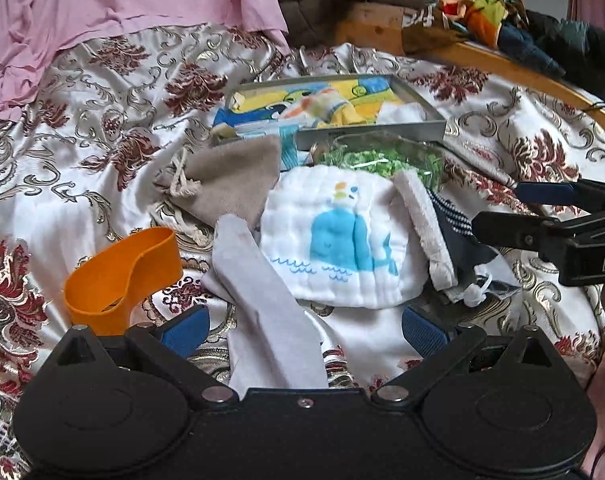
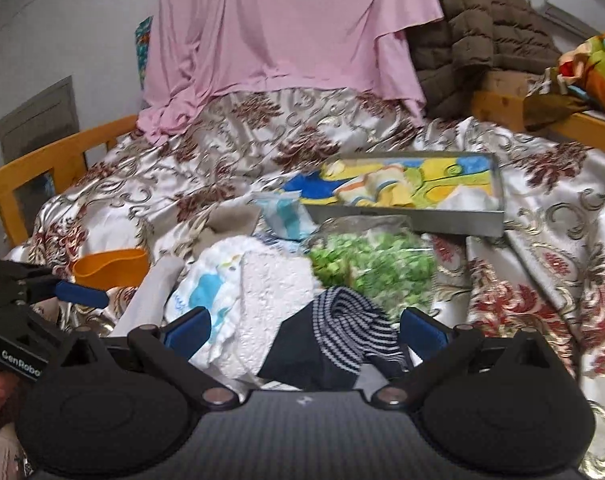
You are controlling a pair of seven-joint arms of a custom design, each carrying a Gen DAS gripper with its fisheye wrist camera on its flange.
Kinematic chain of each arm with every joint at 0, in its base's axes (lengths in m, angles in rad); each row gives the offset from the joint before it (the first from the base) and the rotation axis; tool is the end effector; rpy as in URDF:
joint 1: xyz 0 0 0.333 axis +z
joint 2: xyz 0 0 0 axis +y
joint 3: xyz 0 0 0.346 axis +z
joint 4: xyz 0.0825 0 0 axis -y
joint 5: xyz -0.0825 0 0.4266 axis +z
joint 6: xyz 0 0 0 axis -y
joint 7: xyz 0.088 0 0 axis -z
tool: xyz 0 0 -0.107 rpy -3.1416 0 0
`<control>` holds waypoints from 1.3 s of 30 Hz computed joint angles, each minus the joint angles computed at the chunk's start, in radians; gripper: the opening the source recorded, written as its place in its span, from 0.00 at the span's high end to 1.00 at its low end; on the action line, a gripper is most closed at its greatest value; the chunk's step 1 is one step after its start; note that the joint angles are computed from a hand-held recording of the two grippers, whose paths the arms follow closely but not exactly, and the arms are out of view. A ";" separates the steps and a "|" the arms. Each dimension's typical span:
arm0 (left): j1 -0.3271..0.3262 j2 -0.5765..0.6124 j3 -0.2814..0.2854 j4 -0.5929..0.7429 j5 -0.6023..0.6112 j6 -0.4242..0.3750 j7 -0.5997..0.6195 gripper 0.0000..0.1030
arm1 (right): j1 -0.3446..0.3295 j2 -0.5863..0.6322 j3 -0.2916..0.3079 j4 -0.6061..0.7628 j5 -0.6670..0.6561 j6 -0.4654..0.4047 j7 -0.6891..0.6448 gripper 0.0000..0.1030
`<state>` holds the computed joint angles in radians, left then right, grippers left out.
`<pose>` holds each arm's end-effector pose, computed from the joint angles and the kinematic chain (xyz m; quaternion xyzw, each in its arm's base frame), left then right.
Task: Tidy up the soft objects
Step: 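Move both open tools back to the pile of soft items, then grasp the grey sock with left tool while right tool grasps the white foam pad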
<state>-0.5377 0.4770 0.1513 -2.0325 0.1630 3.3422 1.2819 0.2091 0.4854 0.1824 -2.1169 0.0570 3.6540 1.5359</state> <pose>0.6270 -0.2840 0.3014 -0.5356 0.7409 -0.3431 0.2156 0.6177 0.2349 0.3041 -0.6924 0.5159 -0.2611 0.4316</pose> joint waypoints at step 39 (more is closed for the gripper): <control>0.525 0.087 -0.505 0.100 0.084 -0.114 -0.248 0.65 | -0.391 0.215 0.394 0.232 -0.331 -0.200 -0.035 0.45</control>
